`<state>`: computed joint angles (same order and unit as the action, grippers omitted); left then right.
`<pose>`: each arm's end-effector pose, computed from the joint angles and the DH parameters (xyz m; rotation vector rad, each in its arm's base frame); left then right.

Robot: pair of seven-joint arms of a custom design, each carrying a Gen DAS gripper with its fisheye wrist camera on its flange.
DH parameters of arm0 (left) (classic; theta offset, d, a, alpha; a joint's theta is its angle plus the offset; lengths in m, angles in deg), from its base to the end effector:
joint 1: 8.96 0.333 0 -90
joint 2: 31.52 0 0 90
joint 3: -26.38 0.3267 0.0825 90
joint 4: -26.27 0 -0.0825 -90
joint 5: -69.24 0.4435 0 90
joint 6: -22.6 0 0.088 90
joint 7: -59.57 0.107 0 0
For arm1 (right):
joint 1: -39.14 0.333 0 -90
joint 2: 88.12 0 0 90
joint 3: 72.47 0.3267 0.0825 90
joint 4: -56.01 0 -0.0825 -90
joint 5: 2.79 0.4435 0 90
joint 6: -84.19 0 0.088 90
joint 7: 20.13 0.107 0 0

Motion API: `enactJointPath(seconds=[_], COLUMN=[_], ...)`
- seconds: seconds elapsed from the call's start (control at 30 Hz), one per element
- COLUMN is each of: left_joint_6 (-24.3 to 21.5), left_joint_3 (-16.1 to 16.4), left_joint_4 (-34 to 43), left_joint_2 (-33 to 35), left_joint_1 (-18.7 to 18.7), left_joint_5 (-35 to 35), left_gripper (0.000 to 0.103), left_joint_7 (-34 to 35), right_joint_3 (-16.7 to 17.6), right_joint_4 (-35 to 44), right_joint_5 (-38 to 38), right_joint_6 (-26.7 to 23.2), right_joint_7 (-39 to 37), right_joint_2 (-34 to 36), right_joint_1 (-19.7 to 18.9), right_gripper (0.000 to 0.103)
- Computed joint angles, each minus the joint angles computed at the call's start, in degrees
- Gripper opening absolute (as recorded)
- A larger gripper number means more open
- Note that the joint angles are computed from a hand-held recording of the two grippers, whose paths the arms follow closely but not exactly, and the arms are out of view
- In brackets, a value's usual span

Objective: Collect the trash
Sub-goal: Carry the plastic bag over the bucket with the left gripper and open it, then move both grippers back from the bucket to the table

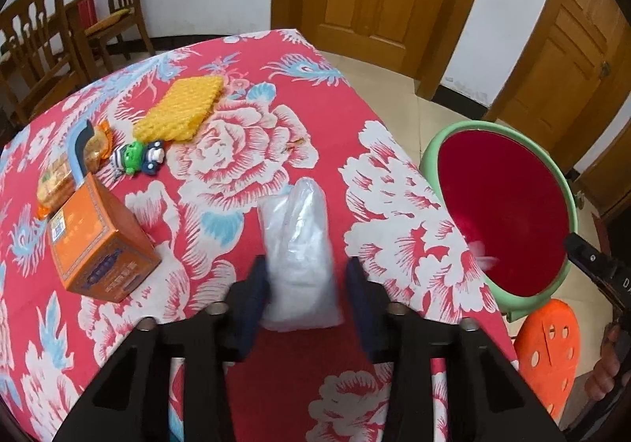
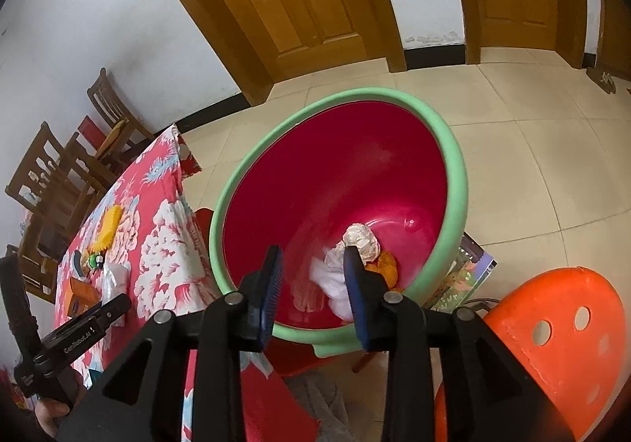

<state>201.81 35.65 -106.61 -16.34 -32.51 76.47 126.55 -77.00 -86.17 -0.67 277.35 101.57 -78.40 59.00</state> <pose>0.5789 -0.1584 0.2492 -1.9619 1.9434 -0.6422 0.5362 0.1425 0.2666 -1.4363 1.9865 -0.3472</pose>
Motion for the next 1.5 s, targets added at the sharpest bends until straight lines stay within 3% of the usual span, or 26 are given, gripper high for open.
enactJointPath(seconds=[0.07, 0.23, 0.37, 0.43, 0.63, 0.9, 1.1, 1.17, 1.23, 1.5], left_joint_6=[0.08, 1.2, 1.76, 1.74, 0.68, -2.19, -3.92, -4.18, -3.2, -2.05], left_joint_3=[-2.8, -4.63, -10.11, -14.91, -22.03, -20.57, -21.54, -22.16, -21.61, -21.56], left_joint_4=[0.06, -0.17, -0.04, 0.6, 3.68, 9.33, 12.1, 12.44, 12.07, 9.86], left_joint_2=[-0.06, -0.59, -1.23, -1.12, 0.69, 4.73, 6.54, 6.59, 6.26, 4.25], left_joint_1=[2.53, 3.28, 7.13, 10.7, 14.46, 10.0, 9.87, 10.19, 9.5, 9.52], left_joint_5=[-1.44, -3.2, -7.13, -10.06, -16.28, -18.0, -19.31, -19.87, -19.82, -20.99], left_gripper=[0.034, 0.033, 0.033, 0.033, 0.033, 0.033, 0.034, 0.047, 0.053, 0.053], left_joint_7=[1.82, 4.29, 8.93, 12.6, 20.81, 24.25, 26.43, 27.28, 27.35, 27.43], right_joint_3=[0.99, 1.53, 1.63, 1.58, 1.91, 2.46, 2.89, 2.89, 2.96, 3.47], right_joint_4=[-0.16, -0.69, -1.36, -1.77, -3.16, -4.44, -5.05, -5.17, -5.34, -5.95], right_joint_5=[-1.1, -1.87, -1.52, -1.12, -0.12, 0.96, 0.57, 0.82, 0.9, 1.1], right_joint_6=[0.29, 1.05, 1.74, 2.02, 2.98, 3.81, 4.21, 4.24, 4.3, 4.91], right_joint_7=[0.71, 1.01, 0.8, 0.57, 0.17, -0.13, 0.86, 0.77, 0.73, 0.39], right_joint_2=[-0.11, -0.61, -1.04, -1.3, -2.23, -3.08, -3.26, -3.39, -3.61, -4.3], right_joint_1=[-1.34, -2.19, -2.54, -2.64, -3.73, -5.01, -6.08, -6.09, -6.14, -6.24], right_gripper=[0.037, 0.037, 0.037, 0.037, 0.041, 0.043, 0.044, 0.045, 0.045, 0.049])
